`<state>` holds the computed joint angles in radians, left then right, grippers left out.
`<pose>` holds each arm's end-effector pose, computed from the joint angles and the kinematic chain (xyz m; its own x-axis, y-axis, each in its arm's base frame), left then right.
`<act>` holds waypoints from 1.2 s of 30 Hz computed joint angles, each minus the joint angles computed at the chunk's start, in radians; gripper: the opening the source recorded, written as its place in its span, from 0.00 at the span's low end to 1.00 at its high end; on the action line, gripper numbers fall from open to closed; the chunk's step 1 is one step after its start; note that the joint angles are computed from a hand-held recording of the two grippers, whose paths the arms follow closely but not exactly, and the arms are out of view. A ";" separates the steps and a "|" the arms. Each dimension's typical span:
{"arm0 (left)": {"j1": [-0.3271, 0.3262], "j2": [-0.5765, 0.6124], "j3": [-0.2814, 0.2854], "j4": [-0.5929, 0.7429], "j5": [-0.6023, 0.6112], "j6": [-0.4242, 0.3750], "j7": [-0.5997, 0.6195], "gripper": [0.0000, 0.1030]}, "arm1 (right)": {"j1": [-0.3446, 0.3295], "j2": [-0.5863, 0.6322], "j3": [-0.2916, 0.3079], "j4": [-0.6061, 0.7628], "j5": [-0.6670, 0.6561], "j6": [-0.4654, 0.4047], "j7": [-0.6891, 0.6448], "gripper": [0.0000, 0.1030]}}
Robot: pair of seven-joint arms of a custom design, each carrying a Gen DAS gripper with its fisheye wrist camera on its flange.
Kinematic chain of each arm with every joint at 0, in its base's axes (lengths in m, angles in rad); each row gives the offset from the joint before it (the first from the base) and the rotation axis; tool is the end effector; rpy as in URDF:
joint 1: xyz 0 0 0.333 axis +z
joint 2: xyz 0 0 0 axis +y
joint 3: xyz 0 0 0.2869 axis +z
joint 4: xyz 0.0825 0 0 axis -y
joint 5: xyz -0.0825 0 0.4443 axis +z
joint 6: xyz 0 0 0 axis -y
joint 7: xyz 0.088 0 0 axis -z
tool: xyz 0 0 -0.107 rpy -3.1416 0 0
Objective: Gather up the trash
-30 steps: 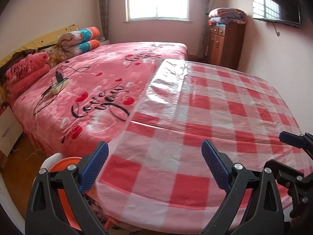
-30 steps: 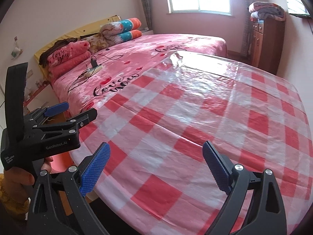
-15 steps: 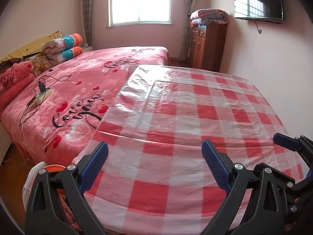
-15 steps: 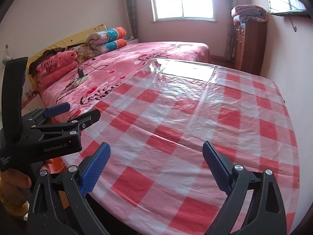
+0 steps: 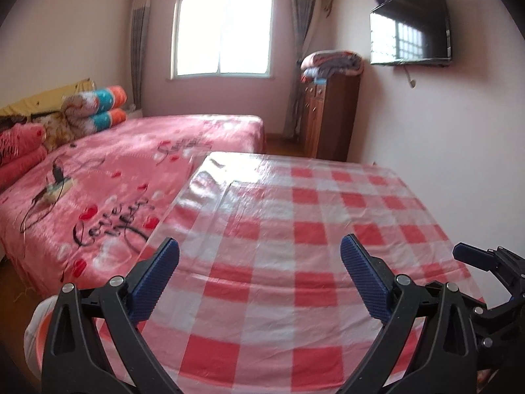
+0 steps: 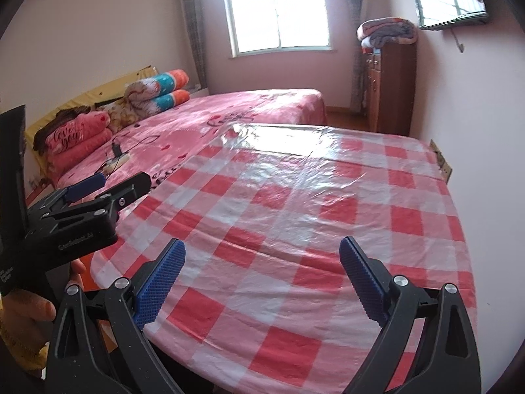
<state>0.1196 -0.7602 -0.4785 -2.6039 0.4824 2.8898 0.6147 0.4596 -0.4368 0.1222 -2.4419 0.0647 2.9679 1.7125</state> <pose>0.4251 -0.2003 0.5271 0.1004 -0.9938 0.0470 -0.4546 -0.0879 -0.8863 0.4429 0.2907 0.5252 0.4418 -0.8887 -0.1227 -0.5616 -0.1674 -0.8103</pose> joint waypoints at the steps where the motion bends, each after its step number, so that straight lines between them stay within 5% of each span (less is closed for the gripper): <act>1: 0.010 0.000 -0.009 0.005 0.008 0.012 -0.005 0.96 | -0.012 -0.008 0.007 -0.004 -0.006 0.003 0.009 0.91; 13: 0.011 0.042 -0.024 0.078 0.007 0.074 0.028 0.96 | -0.253 -0.146 0.157 -0.066 -0.179 0.071 0.263 0.92; 23: -0.004 0.072 -0.026 0.122 -0.004 0.031 0.038 0.96 | -0.433 -0.284 0.275 -0.108 -0.287 0.083 0.436 0.94; 36: 0.021 0.059 -0.055 0.147 0.056 -0.005 -0.009 0.96 | -0.520 -0.360 0.322 -0.136 -0.351 0.108 0.535 0.95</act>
<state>0.1406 -0.7013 -0.5340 -2.4571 0.5389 2.8852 0.6058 -0.0607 -0.7968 0.4438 -2.5774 -0.2867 3.0759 2.2472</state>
